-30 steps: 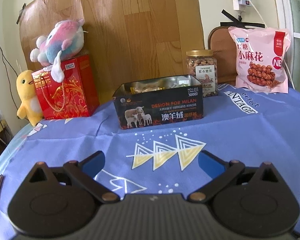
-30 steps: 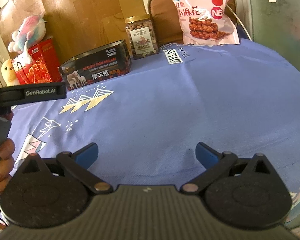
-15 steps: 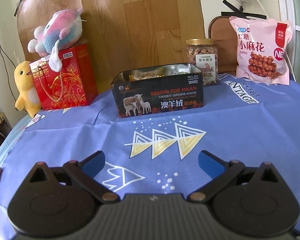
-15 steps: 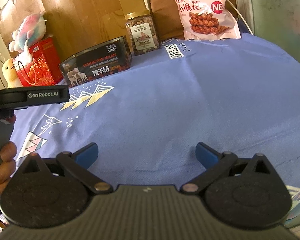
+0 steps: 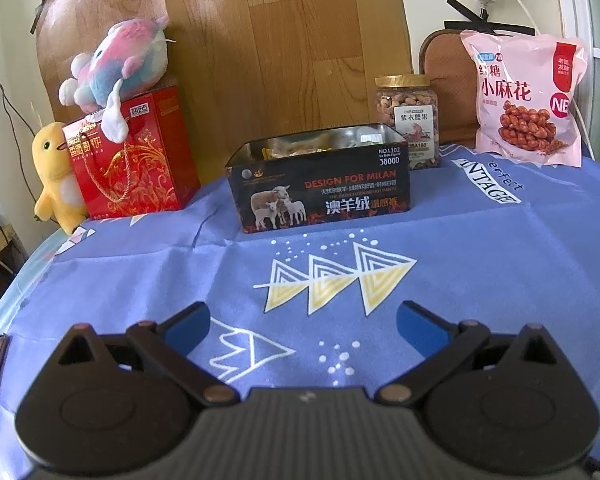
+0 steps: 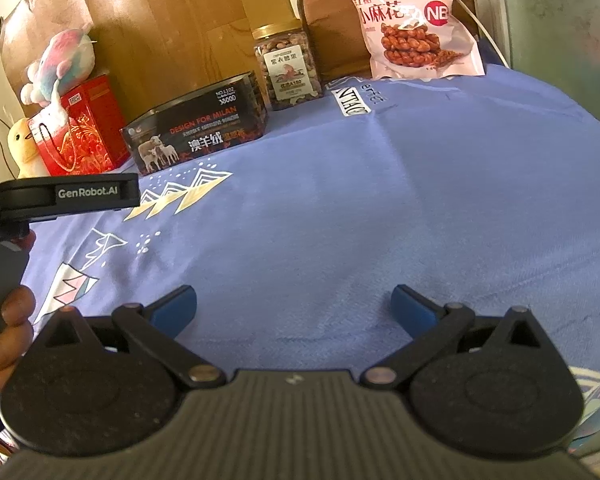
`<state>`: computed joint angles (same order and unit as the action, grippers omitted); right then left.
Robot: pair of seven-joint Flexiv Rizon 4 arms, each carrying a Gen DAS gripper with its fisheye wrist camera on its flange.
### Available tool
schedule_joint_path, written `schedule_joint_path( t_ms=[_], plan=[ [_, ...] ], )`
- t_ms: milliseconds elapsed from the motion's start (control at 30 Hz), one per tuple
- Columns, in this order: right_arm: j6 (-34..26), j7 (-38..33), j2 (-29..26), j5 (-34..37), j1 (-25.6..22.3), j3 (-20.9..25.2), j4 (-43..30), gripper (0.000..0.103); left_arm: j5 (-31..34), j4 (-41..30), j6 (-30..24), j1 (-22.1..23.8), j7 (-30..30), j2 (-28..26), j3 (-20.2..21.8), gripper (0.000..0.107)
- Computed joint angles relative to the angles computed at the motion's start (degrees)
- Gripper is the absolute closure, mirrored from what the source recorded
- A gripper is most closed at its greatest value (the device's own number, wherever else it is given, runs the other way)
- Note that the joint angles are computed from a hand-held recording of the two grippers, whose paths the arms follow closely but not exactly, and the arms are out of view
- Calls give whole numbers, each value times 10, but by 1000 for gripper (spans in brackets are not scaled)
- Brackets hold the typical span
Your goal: Organize snacks
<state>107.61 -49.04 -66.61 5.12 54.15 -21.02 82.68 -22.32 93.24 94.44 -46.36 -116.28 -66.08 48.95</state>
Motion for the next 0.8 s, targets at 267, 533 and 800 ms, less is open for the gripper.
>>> schedule_joint_path(
  t_ms=[267, 533, 800],
  plan=[
    [0, -2, 0, 1, 0, 0, -1, 0, 3, 3, 0, 0, -2, 4, -2, 4],
    [-3, 0, -2, 1, 2, -2, -1, 0, 4, 8, -5, 1, -4, 7, -3, 4],
    [-12, 13, -5, 4, 8, -10, -1, 0, 18, 9, -18, 6, -15, 11, -7, 4]
  ],
)
